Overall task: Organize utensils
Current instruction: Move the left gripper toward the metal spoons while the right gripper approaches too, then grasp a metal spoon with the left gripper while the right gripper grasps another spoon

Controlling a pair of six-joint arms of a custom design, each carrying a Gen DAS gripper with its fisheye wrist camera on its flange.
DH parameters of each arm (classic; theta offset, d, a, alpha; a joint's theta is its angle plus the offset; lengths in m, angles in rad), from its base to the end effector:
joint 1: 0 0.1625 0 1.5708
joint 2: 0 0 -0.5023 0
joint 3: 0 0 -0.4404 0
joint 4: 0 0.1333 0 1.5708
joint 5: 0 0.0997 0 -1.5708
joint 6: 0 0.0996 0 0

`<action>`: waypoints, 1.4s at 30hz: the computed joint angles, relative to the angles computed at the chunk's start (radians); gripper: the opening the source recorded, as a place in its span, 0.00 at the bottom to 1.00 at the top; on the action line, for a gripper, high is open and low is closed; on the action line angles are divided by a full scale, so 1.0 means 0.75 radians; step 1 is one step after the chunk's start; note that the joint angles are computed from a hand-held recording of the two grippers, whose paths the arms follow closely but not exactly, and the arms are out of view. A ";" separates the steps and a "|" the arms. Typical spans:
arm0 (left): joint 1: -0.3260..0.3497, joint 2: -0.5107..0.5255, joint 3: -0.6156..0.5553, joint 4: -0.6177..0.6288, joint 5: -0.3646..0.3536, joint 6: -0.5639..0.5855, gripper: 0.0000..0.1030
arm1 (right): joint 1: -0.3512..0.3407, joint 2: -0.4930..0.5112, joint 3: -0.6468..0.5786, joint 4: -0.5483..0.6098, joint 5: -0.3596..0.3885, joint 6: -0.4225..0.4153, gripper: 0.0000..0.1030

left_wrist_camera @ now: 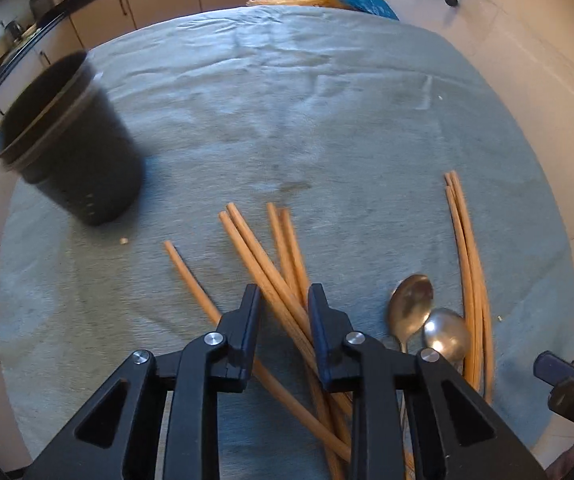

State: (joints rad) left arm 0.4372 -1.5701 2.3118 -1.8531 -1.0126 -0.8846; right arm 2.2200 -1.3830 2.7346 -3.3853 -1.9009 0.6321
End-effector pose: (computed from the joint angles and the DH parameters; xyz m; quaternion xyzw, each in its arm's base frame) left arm -0.2627 -0.3282 0.2474 0.1785 0.9210 -0.1105 0.3281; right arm 0.2744 -0.1945 0.1863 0.0295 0.9604 -0.2770 0.0070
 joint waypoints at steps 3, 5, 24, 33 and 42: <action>0.004 -0.032 -0.004 -0.057 -0.035 0.024 0.23 | -0.047 0.046 0.001 -0.058 0.080 0.004 0.45; -0.018 -0.028 -0.009 -0.087 -0.044 0.055 0.23 | -0.066 0.082 -0.003 -0.080 0.106 0.028 0.45; -0.048 0.186 0.046 -0.305 -0.147 0.261 0.17 | -0.045 0.163 -0.053 0.047 0.056 0.191 0.45; -0.084 0.084 0.088 -0.362 -0.109 0.193 0.02 | -0.067 0.142 -0.029 -0.006 0.060 0.164 0.45; -0.143 -0.063 0.103 -0.269 -0.043 0.142 0.02 | -0.115 0.207 -0.044 -0.050 0.075 0.172 0.45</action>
